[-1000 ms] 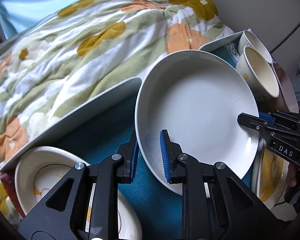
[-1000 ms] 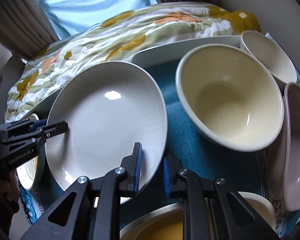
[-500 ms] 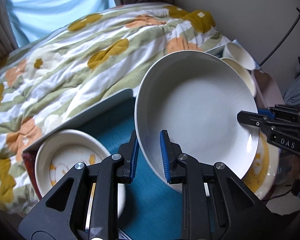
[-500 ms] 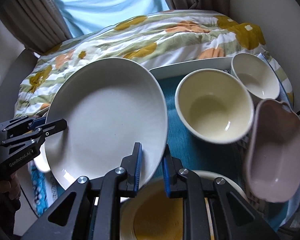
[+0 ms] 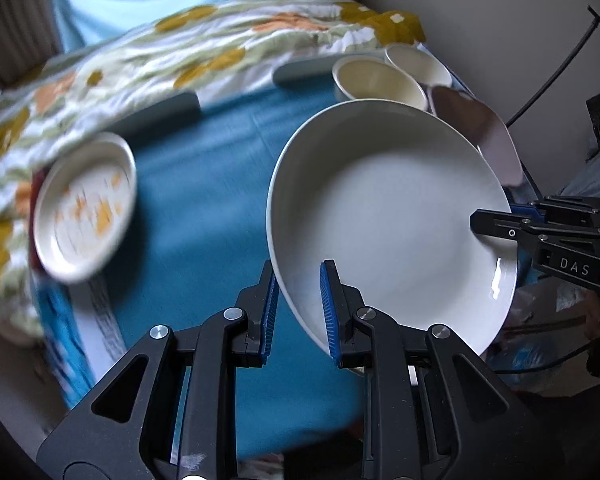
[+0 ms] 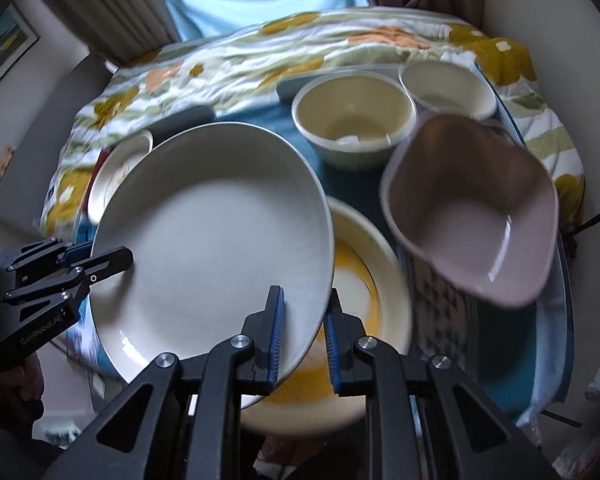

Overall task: Organize plates and bowls
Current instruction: 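Carry the white plate with the right gripper and stack it on the yellow plate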

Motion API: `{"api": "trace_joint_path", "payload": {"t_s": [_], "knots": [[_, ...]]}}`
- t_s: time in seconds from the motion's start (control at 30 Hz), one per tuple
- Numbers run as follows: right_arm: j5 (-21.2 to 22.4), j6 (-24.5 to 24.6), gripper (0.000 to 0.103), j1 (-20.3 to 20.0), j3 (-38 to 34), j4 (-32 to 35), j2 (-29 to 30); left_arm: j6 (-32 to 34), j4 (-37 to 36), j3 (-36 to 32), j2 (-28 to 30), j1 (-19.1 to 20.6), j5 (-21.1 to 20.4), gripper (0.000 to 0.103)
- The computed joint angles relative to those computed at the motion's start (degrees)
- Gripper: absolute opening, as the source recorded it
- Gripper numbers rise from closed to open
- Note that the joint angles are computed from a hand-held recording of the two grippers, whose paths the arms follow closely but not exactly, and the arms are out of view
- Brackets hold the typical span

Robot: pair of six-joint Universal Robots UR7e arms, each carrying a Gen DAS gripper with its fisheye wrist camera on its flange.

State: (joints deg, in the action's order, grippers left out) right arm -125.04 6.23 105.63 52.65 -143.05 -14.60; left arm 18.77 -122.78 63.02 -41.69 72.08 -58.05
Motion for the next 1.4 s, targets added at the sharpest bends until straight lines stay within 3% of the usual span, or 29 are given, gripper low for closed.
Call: {"api": "trace_joint_path", "payload": {"t_s": [0.13,0.33,0.6,1.0,1.17,1.4], "knots": [[1.1,-2.7,0.018,-1.1,8.2,-2.0,-4.4,-6.9,-5.2,10.0,-3.3,-1.2,1.1,0.019],[1.3,-5.6,0.018,-2.4,13.3,-4.5,-7.1,-10.7,-9.0,14.8,-3.6,-1.6,0.5,0.019],[0.6,-8.0,0.017,-3.4,11.4,-4.0,-5.9,-11.0,-9.8,11.0,0.5,-1.0,1.7,0.019],[-0.6,-7.5,0.017,-3.6,8.6,-2.0,-4.1,-10.3,-6.7,6.4,3.7,-0.1,3.9,0.019],[-1.3,-6.9,0.017,-3.4,8.3,-1.8,-3.8,-7.6,-7.7,6.7,4.4,-1.0,7.6,0.019],[-2.0,-5.9,0.017,-3.2,7.6,-1.1,-3.5,1.3,-15.1,10.0,5.4,-3.1,16.4,0.019]]}}
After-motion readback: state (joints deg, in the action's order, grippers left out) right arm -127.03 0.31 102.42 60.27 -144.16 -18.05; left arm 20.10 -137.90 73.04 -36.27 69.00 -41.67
